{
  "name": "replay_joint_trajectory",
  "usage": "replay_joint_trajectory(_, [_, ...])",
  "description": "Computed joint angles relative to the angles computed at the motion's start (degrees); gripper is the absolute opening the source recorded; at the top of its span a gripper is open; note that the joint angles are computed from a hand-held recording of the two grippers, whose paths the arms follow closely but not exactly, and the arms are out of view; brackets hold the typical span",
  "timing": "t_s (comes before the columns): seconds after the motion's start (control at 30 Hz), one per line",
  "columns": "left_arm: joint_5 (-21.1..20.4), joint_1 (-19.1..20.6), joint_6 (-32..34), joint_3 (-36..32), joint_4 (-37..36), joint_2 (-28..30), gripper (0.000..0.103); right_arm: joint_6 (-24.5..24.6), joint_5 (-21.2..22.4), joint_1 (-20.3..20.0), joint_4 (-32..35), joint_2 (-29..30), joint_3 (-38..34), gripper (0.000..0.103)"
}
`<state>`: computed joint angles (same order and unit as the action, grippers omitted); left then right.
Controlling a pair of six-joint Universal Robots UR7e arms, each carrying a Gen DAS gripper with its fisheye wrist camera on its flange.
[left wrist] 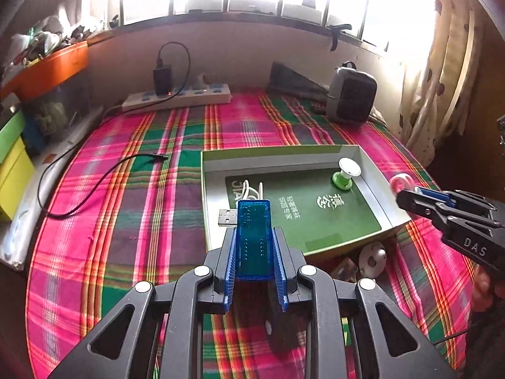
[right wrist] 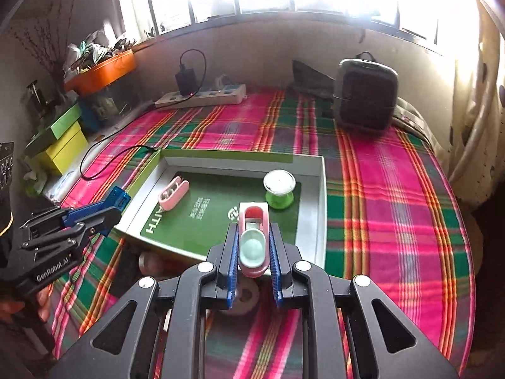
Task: Organize rigid objects
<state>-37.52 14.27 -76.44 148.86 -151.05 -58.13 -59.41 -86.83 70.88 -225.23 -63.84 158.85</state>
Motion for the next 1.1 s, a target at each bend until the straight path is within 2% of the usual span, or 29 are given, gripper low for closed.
replay_joint_trajectory(0.3, [0.76,3.8,6.28,-1.44,-6.57,2.85,0.021,2.79,-3.71,5.66,7.32,2.3,-6.31,0.018])
replay_joint_trajectory(0.43, [0.72,5.06,7.95,-1.9,-8.28,3.92,0.021,3.32,-5.15,7.14,7.81,4.78,-8.56,0.018])
replay_joint_trajectory(1.1, [-0.75,9.61,12.99,-3.59,-14.05,8.35,0.021,3.83,-10.77,9.79,8.43,13.34,-16.14,0.018])
